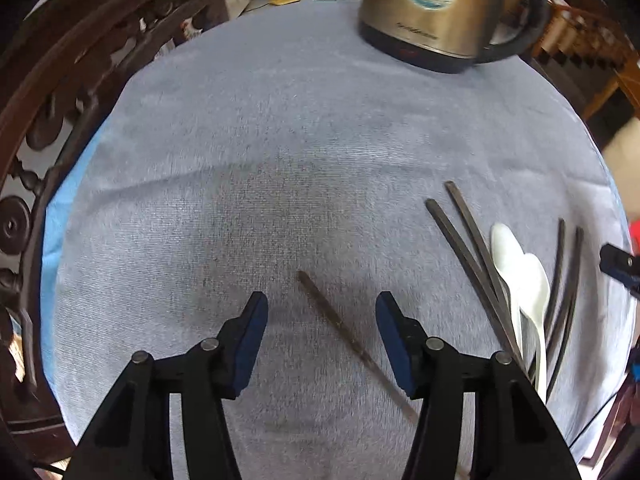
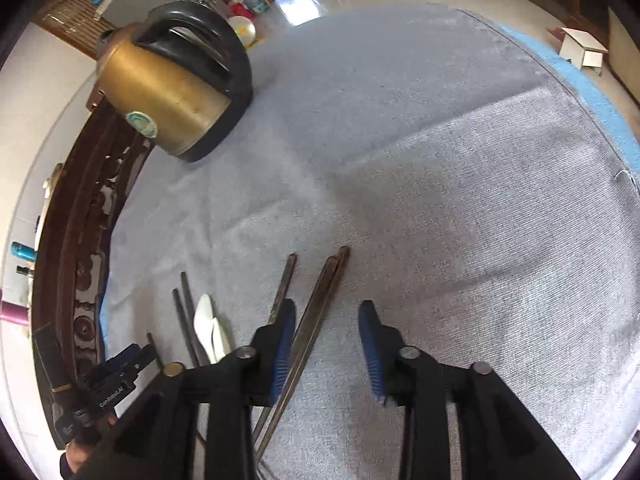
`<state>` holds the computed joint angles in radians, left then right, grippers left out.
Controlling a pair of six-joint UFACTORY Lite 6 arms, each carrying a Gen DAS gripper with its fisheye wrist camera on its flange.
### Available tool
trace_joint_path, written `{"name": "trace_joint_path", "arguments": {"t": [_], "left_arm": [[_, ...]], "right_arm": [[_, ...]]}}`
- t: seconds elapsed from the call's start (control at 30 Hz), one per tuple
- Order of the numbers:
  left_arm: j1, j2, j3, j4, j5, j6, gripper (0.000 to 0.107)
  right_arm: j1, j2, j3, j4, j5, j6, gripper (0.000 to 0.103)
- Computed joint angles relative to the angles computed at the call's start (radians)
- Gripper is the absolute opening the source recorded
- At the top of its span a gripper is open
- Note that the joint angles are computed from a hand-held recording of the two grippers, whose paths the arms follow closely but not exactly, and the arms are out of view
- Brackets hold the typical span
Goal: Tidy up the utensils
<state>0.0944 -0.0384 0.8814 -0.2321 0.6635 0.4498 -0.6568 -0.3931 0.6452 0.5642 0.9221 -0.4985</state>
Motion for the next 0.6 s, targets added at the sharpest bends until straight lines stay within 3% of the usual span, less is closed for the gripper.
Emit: {"name": "trace_joint_path", "arguments": {"t": [0.2, 0.33, 0.37, 0.6], "left_arm": [[-0.046, 0.059, 0.004, 0.029, -0.093, -0.076, 0.053], [-0.090, 0.045, 0.008, 0.048, -0.115, -0.110, 0.020], [-0.099, 0.053, 0.014, 0.044, -0.120, -0.102, 0.014], [-0.132, 0.045, 0.000, 0.032, -0.148, -0.082, 0.007]], "right_arm": [[0.150, 0.061, 0.000, -0.074, -0.098, 0.193, 0.044], [0.291, -0.105, 0.000, -0.180, -0.169, 0.342, 0.043], [0.321, -0.077, 0.027, -0.179, -0.155, 0.357, 0.044], [0.498, 0.212, 0.150, -0.288, -0.175, 0.576, 0.044]]}}
